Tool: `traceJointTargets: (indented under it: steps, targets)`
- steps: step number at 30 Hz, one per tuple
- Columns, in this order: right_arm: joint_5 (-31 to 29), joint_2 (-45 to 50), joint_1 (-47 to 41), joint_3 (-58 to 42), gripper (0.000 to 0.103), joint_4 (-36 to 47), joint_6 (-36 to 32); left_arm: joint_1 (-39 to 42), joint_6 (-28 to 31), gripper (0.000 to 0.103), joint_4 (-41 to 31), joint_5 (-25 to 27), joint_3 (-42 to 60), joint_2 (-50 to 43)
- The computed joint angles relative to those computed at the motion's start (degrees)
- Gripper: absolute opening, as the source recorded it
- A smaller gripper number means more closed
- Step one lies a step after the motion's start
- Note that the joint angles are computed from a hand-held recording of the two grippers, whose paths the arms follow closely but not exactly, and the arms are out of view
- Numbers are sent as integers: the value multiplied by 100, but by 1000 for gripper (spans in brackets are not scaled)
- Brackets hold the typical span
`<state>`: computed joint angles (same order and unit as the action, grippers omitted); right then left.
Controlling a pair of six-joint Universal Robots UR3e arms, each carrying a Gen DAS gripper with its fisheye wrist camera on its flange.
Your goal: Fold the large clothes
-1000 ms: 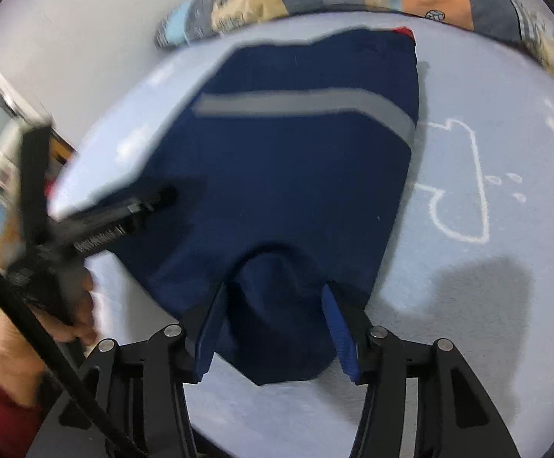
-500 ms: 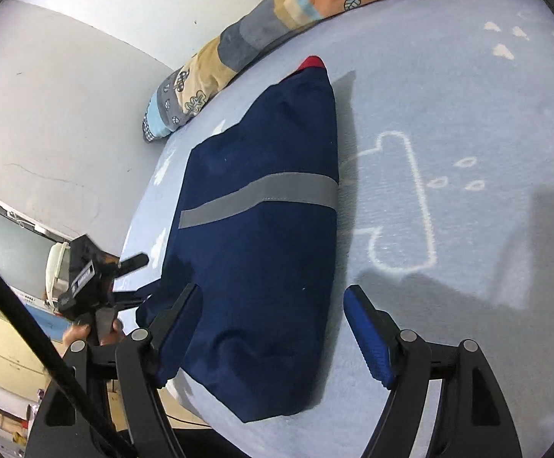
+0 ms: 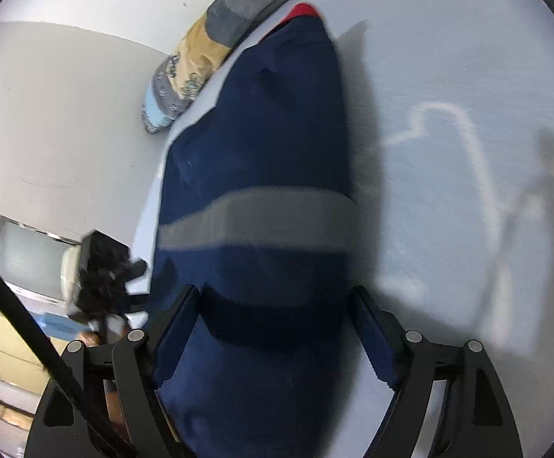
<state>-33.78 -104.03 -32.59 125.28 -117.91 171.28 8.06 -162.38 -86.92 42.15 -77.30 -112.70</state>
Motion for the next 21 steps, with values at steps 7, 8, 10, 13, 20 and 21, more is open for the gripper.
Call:
traceJointTargets:
  steps: [7,8,10,13,20,21]
  targets:
    - [-1110,1009,1288,-799,73,-2033,1221,-801,-842,90,1803,811,-573,450]
    - [-1363,908,1413,-918,63,-1965,1160,-932,-912,90,1983,993,-633,547]
    - [-1525,591,1409,-1033,54,-1644,951,-1065,-1058,86,2203,1031,-751,760]
    - [-1646,7,1260,-1131,50,-1074,577,-1152,-1081,79,2132,741,-844,1027]
    - [-1171,-1961,-832,-1454,49,2759,-1757,-2168,-1222,74,2164,1023,-748,1066]
    - [-1202,-2114,-1159,-1522,49,3274,-2130,-2322,-1248,72,2189,1133,-702,996]
